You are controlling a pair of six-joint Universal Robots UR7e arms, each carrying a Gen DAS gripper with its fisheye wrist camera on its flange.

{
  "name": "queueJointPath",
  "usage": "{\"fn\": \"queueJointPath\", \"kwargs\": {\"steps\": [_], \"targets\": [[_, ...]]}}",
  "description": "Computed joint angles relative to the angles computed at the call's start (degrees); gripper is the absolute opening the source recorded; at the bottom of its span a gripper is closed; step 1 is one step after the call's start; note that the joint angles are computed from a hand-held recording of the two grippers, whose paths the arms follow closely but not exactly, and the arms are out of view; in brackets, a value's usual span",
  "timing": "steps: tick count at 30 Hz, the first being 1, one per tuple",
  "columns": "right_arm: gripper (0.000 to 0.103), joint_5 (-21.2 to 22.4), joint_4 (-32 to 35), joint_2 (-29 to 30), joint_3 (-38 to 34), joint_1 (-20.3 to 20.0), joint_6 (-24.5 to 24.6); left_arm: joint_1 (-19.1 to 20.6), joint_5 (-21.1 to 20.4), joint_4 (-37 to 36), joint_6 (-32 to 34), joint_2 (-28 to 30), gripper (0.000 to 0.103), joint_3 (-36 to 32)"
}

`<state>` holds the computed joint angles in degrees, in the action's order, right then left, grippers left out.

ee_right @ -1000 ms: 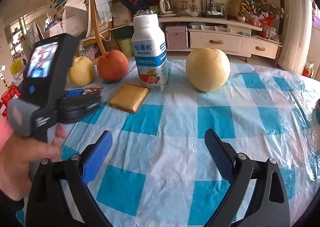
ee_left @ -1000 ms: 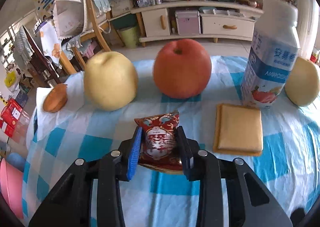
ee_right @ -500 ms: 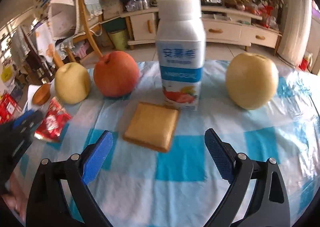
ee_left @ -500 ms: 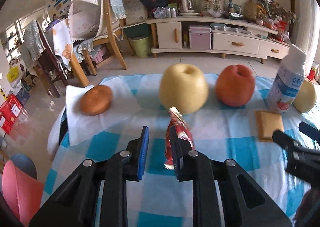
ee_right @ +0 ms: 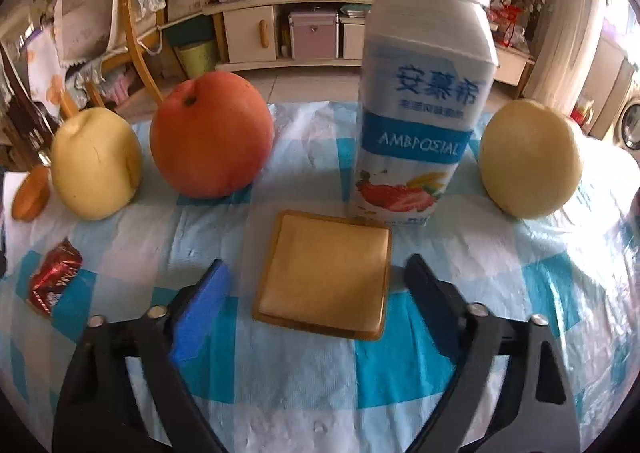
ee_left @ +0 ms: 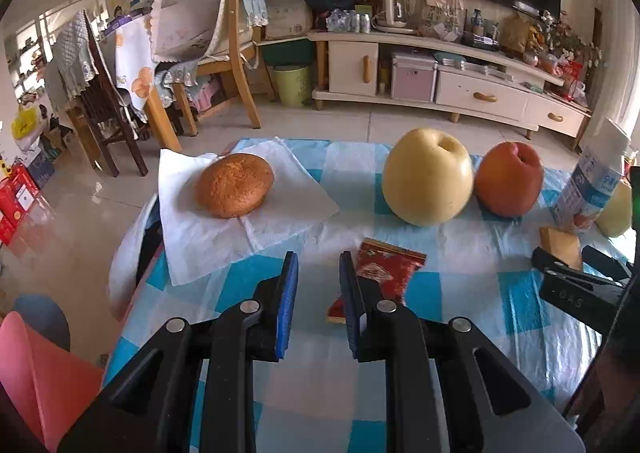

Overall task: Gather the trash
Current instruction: 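Grasp the red snack packet with the left gripper while the right grasps the square biscuit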

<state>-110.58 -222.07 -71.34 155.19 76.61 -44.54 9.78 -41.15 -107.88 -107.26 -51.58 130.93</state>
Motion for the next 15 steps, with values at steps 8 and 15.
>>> {"fn": "queueJointPath", "kwargs": {"steps": [8, 15], "targets": [[0.063, -0.07, 4.92, -2.49, -0.70, 0.26, -0.59, 1.43, 1.71, 1.84, -1.78, 2.24, 0.088, -0.75], [0.063, 4.85, 8.35, -6.96, 1.04, -3.04, -2.10, 5.08, 3.85, -1.39, 9.20, 5.81, 0.093, -3.61]]}}
